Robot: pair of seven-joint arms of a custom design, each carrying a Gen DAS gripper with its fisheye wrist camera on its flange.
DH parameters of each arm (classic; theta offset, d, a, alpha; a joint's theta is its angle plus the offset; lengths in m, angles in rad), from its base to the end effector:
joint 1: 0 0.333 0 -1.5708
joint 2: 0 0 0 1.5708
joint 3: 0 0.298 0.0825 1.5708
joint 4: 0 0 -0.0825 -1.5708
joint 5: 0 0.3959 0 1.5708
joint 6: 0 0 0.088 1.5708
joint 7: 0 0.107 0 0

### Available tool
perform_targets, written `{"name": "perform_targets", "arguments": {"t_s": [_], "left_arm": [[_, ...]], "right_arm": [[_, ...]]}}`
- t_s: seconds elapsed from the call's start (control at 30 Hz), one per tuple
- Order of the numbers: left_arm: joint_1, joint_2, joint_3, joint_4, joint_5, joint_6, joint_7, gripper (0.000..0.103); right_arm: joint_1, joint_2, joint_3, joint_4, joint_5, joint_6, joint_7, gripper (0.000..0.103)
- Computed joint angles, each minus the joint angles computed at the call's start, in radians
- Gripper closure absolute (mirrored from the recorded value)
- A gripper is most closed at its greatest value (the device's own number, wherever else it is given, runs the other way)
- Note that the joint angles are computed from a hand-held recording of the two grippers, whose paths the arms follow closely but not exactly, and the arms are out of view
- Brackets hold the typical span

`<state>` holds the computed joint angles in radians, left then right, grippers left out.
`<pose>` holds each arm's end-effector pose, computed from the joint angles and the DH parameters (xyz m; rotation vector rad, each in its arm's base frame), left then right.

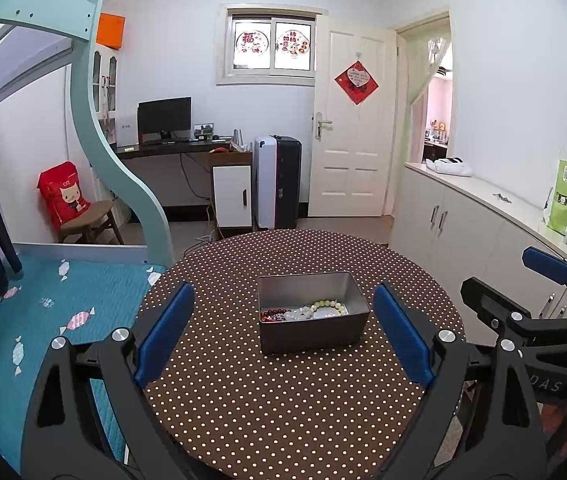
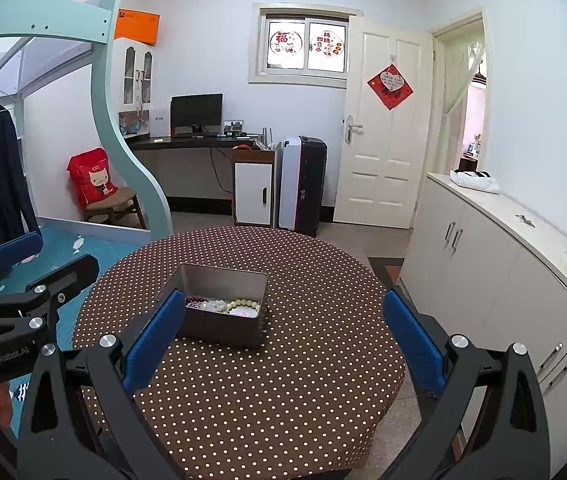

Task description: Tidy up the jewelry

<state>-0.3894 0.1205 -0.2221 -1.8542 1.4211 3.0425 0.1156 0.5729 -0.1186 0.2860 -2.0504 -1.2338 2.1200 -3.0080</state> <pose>0.4706 -0.4161 0.5083 -1.1578 1.9387 -1.2776 0.3972 0.4024 0.5144 -1.3818 1.7406 -1.1462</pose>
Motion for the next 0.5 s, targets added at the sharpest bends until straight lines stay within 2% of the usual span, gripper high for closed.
{"name": "perform_targets", "arguments": {"t_s": [0.5], "left_arm": [[-0.005,0.007,0.001,0.003,-0.025,-0.011,0.024,0.012]], "right_arm": [[-0.001,-0.003,0.0,-0.008,0.007,0.006,0.003,0.007]]}}
